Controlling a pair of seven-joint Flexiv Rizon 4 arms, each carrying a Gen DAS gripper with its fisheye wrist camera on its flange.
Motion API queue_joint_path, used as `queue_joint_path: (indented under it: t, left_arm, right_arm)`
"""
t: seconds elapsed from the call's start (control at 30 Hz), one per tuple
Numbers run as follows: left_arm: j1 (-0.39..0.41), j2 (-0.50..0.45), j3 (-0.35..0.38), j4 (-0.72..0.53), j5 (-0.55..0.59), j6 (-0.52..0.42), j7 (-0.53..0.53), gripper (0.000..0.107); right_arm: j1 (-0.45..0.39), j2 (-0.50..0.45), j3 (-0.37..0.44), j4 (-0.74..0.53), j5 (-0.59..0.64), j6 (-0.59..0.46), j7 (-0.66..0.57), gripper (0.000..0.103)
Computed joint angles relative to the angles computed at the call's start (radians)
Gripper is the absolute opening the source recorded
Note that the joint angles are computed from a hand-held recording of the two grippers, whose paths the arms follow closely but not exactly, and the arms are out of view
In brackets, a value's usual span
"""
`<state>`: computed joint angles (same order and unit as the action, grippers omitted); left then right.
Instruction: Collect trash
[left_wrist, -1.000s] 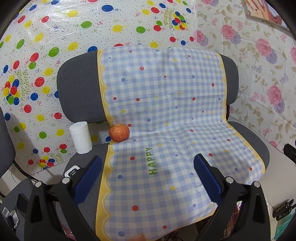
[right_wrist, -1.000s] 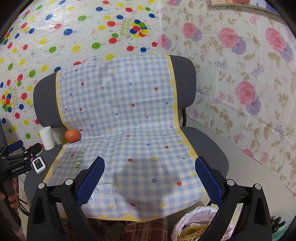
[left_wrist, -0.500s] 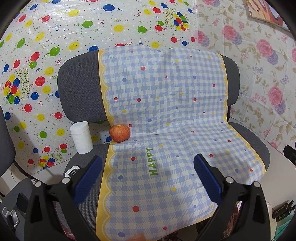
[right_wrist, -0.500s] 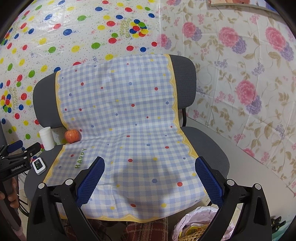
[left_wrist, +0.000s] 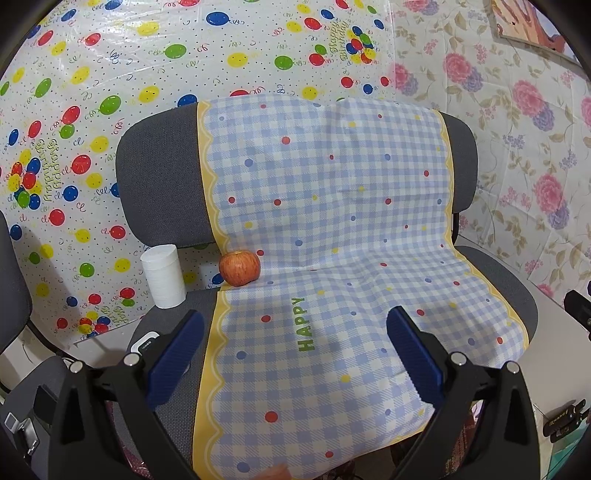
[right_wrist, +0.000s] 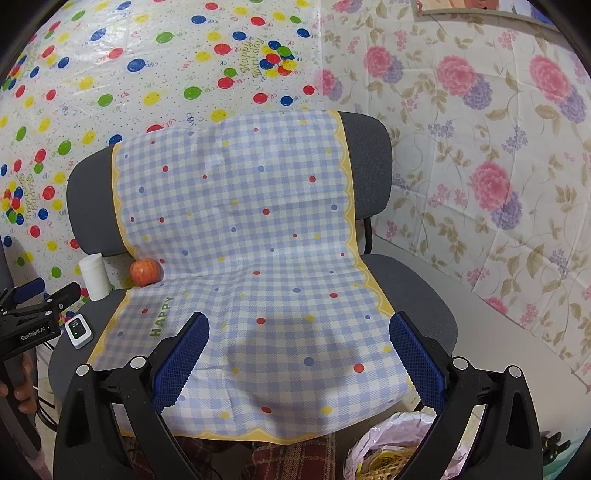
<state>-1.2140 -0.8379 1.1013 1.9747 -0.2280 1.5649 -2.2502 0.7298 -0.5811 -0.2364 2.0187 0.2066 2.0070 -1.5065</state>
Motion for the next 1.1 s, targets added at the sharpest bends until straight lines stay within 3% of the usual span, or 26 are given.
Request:
queue_joint_path:
  t: [0.77,0.93,1.1]
  left_arm:
    - [-0.006,-0.006,0.006,-0.001,0.015,-0.019,-0.041,0.096]
    - [0.026,-0.001,-0.019,-0.013,0.035,-0.016,-0.04,0.096]
    - [0.107,0.002,-0.102,-0.018,0.025,0.066,0.005,0.096]
  right_arm:
    - [0.009,-0.024,-0.01,-0.022,0.004,-0.008,0.007,0.097]
    - [-0.003,-0.042,-0.004,-0.035,-0.008,-0.012,0.022,0.097]
    - [-0.029,-0.089,0.002,-0.081,-0.033,-0.024,0.046,0.097]
